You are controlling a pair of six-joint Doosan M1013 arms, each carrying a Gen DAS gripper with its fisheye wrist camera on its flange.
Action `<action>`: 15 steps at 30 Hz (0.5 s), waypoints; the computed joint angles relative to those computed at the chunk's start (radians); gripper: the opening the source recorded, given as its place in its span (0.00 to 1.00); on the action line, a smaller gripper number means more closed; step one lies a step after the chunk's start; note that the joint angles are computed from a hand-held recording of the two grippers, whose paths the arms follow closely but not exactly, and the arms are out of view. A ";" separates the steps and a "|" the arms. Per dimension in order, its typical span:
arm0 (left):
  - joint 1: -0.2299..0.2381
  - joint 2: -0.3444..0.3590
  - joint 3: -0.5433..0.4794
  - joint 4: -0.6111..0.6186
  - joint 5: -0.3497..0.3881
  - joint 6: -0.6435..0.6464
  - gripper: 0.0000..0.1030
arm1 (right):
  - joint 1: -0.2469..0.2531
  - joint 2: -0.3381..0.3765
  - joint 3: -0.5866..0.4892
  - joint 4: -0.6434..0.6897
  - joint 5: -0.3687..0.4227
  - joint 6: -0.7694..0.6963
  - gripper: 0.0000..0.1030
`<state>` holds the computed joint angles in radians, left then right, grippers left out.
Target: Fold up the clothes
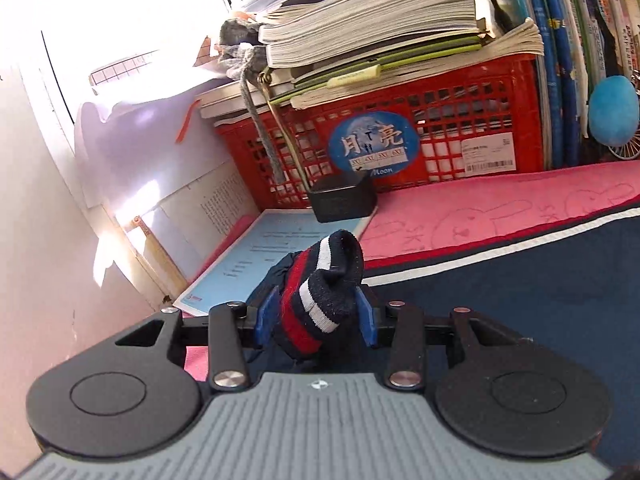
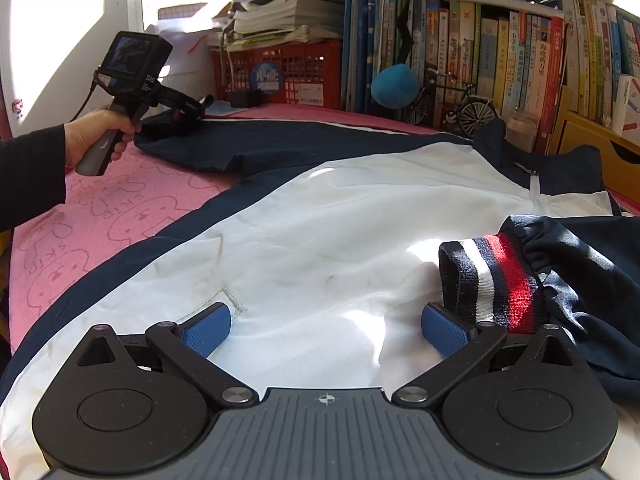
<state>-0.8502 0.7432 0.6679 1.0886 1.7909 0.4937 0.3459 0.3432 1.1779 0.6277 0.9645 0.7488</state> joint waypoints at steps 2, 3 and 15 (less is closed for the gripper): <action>0.001 -0.003 -0.007 0.023 0.024 -0.004 0.40 | 0.000 0.000 0.000 0.000 0.000 0.000 1.00; 0.001 -0.005 -0.012 0.030 0.033 -0.013 0.40 | 0.000 0.000 0.000 0.000 0.000 0.000 1.00; -0.039 0.046 -0.061 0.261 0.186 0.277 0.72 | 0.001 -0.002 0.002 -0.001 -0.001 0.001 1.00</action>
<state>-0.8890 0.7896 0.6068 1.3499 1.9773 0.7702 0.3465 0.3417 1.1801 0.6269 0.9633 0.7495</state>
